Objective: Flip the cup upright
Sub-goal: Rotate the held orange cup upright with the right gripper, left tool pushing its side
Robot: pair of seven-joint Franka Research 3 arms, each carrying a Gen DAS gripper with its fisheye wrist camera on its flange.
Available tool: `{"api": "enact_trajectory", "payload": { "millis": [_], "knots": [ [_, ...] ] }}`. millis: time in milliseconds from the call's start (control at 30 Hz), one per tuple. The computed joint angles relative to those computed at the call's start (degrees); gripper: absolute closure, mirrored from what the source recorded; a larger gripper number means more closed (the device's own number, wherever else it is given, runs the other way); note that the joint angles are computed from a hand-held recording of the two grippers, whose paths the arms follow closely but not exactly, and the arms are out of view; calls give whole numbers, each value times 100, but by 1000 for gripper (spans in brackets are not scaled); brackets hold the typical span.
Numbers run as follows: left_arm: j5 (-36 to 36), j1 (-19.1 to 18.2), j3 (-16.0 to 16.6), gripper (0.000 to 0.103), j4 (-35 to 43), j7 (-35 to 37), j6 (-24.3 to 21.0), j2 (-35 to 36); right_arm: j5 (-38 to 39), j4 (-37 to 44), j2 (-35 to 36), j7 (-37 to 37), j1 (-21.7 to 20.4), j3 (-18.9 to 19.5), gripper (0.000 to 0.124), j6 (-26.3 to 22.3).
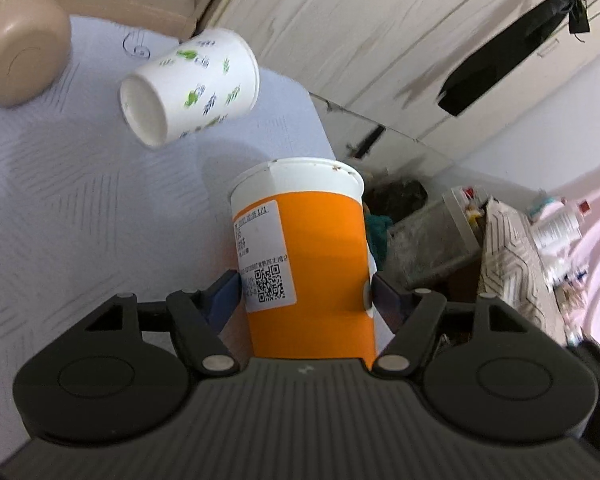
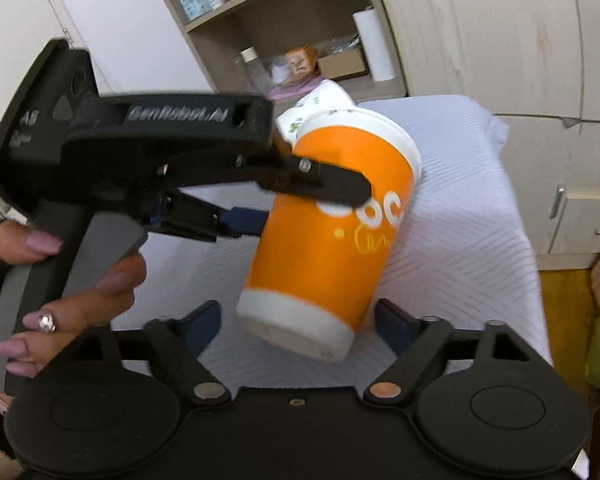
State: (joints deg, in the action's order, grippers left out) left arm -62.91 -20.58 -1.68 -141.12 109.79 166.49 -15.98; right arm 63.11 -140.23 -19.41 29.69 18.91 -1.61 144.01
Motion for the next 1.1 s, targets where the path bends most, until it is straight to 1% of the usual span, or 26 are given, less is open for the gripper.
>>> {"api": "enact_trajectory", "payload": {
  "millis": [67, 167, 233, 300, 333, 400, 433, 467, 567, 667, 867, 933, 1100],
  "knots": [
    [138, 70, 21, 33, -114, -81, -139, -154, 0, 98, 43, -55, 14, -38, 35, -179],
    [430, 111, 29, 33, -263, -203, -97, -341, -22, 352, 214, 9, -37, -102, 34, -609],
    [457, 10, 186, 33, -342, -127, -165, -462, -54, 505, 354, 82, -115, -103, 34, -813],
    [356, -83, 346, 33, -370, 4, -308, -538, -171, 650, 482, 258, -188, -19, 34, -814],
    [376, -69, 366, 33, -406, 2, -370, -583, -184, 682, 529, 285, -205, 13, 34, -786],
    [438, -45, 354, 33, -463, -22, -373, -632, -192, 729, 595, 295, -224, 32, 35, -889],
    [457, -45, 364, 33, -501, -16, -369, -669, -130, 747, 618, 272, -222, 37, 41, -936],
    [436, -60, 395, 33, -549, 15, -352, -722, -85, 747, 621, 249, -221, 51, 41, -971],
    [347, -142, 524, 33, -681, 214, -333, -906, -29, 596, 451, 31, -172, 153, 41, -770],
    [399, -195, 573, 33, -871, 374, -242, -1159, -47, 497, 306, -101, -76, 214, 41, -588],
    [1253, -167, 483, 33, -1388, -7, 84, -1744, -69, 288, 50, -154, 125, 251, 42, -483],
    [1483, -171, 525, 33, -1583, -100, 147, -1969, -64, 236, -9, -200, 215, 276, 42, -420],
    [2031, -54, 555, 33, -2037, -378, 283, -2557, 177, 109, -128, -589, 503, 339, 42, -102]
  ]
}}
